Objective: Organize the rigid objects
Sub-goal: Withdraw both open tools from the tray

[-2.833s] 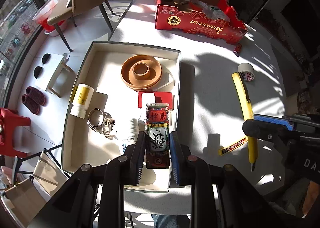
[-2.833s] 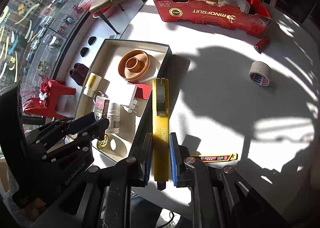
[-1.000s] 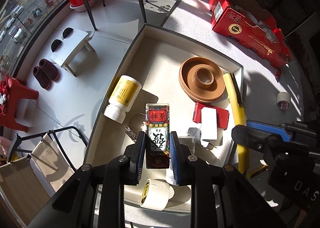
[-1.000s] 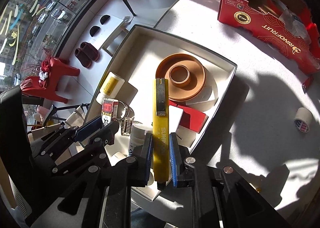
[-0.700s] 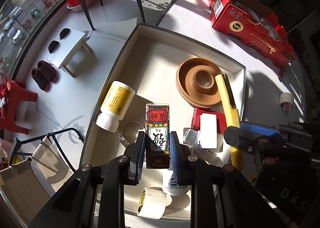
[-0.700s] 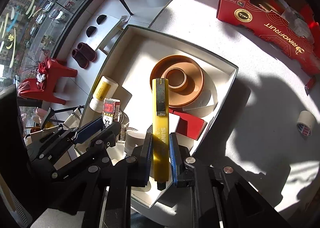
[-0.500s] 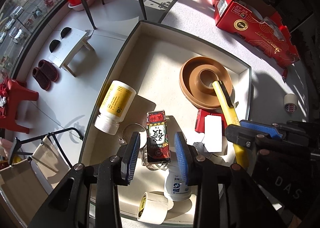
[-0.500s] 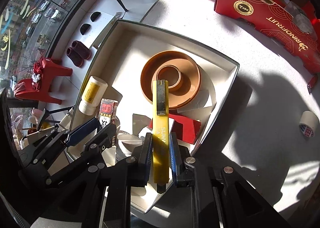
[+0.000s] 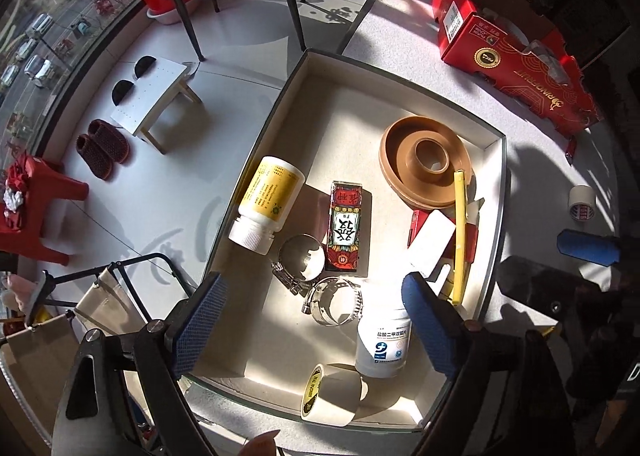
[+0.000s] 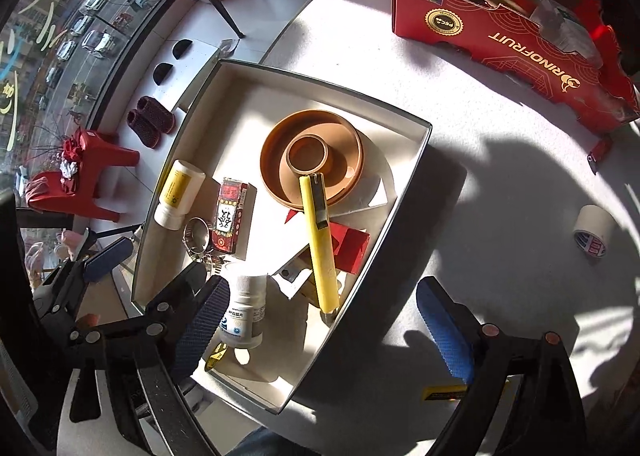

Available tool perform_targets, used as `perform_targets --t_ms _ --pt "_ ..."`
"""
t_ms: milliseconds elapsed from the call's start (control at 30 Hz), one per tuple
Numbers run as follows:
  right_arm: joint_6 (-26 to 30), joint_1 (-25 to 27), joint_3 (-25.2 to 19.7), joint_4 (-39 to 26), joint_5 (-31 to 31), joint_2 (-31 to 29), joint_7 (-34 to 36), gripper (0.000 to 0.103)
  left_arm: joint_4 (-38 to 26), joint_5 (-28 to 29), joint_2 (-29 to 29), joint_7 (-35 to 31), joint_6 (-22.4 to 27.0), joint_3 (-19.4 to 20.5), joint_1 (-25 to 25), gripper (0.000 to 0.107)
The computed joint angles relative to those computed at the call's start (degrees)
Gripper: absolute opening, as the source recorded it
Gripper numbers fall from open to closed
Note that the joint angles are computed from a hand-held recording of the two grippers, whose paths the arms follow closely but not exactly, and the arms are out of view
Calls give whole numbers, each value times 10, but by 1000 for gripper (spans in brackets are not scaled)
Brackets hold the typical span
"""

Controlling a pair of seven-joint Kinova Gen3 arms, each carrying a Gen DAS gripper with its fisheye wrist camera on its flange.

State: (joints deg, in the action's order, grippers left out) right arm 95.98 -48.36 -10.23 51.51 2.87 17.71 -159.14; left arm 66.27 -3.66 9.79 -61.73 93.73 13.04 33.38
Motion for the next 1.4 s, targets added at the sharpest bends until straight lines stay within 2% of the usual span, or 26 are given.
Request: perform_targets --t_ms 33,100,200,300,433,833,1400 --pt "6 -5 0 -4 4 -1 -6 102 3 16 -4 -6 -4 -2 -9 93" --pt "7 -11 2 -6 10 -7 -18 102 -3 24 0 -7 11 -1 -13 93" --pt "-4 -17 -1 2 15 -22 -42 102 -19 4 9 -11 41 3 1 94" --pt "9 -34 -5 -10 31 -23 -73 102 -18 2 0 -13 54 4 9 96" --pt "26 -58 -8 -27 55 -20 -103 102 -17 -27 -12 7 71 11 29 96" --pt "124 -104 15 -138 87 33 -42 102 -12 -12 -27 44 89 17 23 96" --pt "177 -128 44 -197 79 67 -9 102 -19 -9 -27 43 98 20 24 96"
